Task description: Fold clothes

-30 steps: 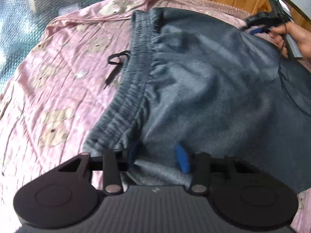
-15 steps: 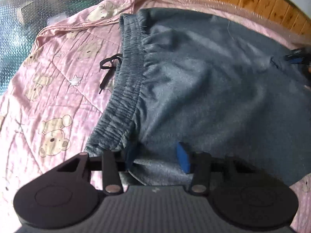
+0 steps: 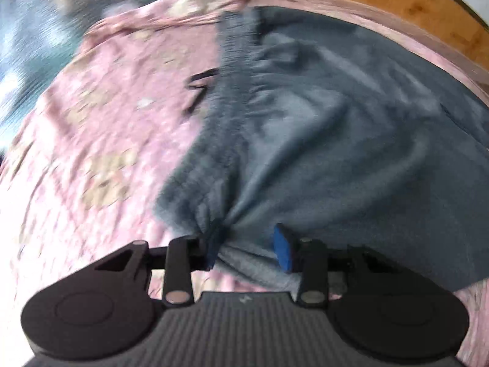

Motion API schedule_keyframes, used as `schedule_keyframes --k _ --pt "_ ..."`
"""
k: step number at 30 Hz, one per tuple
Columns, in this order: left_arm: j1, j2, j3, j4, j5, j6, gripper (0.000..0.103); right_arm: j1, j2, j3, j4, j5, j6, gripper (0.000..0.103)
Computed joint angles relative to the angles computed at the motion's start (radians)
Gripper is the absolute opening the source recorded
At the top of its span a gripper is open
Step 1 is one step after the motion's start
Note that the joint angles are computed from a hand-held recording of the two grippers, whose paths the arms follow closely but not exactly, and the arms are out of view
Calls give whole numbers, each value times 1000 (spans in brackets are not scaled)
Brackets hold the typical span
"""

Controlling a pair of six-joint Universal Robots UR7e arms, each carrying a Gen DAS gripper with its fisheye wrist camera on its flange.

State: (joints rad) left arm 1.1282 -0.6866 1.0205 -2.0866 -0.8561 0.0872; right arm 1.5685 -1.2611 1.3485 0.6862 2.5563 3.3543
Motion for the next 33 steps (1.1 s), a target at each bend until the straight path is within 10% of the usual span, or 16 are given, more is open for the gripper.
schedule_keyframes --k 6,10,12,14,21,26,29,31,33 --pt "-20 -96 111 -4 80 -372 58 -75 -352 277 -261 104 -6 64" --pt "-51 -144 198 -7 88 -477 58 -232 -490 363 -248 -119 -7 60" --pt "-64 -158 231 -25 83 -500 58 -328 -522 372 -221 -306 -77 23" --pt "-79 -175 261 -39 91 -530 58 -355 -520 348 -185 -412 -130 11" --pt "-58 -204 303 -121 103 -628 63 -331 -486 344 -177 -203 -242 12" --pt "0 -150 232 -246 -15 -601 72 -260 -542 401 -255 -266 -105 49" --pt "18 -85 153 -234 -70 -541 72 -245 -535 431 -288 -278 -10 50" --pt "19 -45 98 -221 -77 -477 59 -237 -493 426 -288 -271 3 51" --pt "12 -19 64 -205 -50 -423 6 -215 -445 407 -269 -229 -8 22"
